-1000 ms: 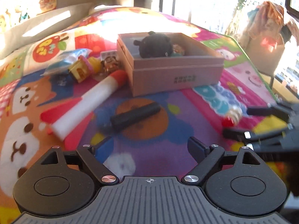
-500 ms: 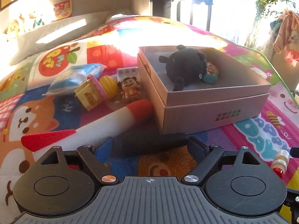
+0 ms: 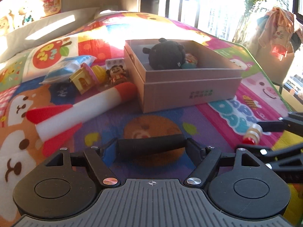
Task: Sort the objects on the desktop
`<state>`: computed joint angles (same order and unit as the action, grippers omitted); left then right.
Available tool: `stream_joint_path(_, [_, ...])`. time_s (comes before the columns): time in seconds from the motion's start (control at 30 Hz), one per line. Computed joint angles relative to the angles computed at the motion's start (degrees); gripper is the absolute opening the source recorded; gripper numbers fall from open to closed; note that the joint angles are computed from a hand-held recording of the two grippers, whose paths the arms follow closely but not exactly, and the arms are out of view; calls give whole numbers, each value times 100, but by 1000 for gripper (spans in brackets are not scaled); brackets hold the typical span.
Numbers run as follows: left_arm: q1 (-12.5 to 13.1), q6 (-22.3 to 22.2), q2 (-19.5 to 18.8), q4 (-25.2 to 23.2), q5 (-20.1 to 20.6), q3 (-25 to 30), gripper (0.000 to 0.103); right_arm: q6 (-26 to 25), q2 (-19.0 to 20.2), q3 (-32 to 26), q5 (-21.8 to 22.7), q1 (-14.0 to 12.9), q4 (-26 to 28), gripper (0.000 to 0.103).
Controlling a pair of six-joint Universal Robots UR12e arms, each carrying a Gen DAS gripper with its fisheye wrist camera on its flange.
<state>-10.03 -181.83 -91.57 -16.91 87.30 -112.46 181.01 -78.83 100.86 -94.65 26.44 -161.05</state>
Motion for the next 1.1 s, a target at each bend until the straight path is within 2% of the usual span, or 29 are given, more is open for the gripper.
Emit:
stream_joint_path(0.07, [1, 67, 195, -80, -115, -164, 81, 9, -18, -21, 50, -16, 144, 61])
stream_joint_path(0.13, [-13, 132, 353, -152, -149, -284, 81, 12, -57, -35, 173, -42, 268, 44])
stream_joint_path(0.27, [-28, 220, 598, -34, -216, -416, 81, -76, -213, -16, 346, -71, 347, 44])
stream_joint_path(0.4, [-3, 394, 659, 635, -469, -321, 81, -210, -463, 31, 481, -135, -40, 44])
stream_joint_path(0.53, [0, 539, 452, 1402, -719, 67, 81, -135, -614, -34, 601, -234, -757, 44])
stream_joint_path(0.67, [-30, 569, 33, 1792, -781, 640, 81, 114, -536, -343, 664, -361, -1220, 44])
stream_joint_path(0.73, [-20, 389, -204, 1661, -829, 960, 81, 127, -365, -610, 510, -373, -1288, 44])
stream_joint_path(0.8, [32, -59, -416, 1457, -866, 1194, 84, 101, -139, -948, 417, -387, -1184, 44])
stream_joint_path(0.83, [89, -248, -508, 1289, -920, 1276, 91, 42, -28, -1101, 417, -394, -1103, 45])
stream_joint_path(0.87, [115, -280, -549, 1135, -907, 1309, 93, 0, 91, -1242, 307, -374, -1060, 47])
stream_joint_path(0.93, [142, -401, -555, 1003, -638, 1221, 94, -30, 282, -1451, 81, -326, -932, 53])
stream_joint_path(1.0, [250, -486, -467, 921, -785, 1030, 96, 57, 373, -1513, 103, -329, -821, 54])
stream_joint_path(1.1, [373, -501, -320, 797, -886, 814, 96, 273, 417, -1458, 180, -368, -743, 61])
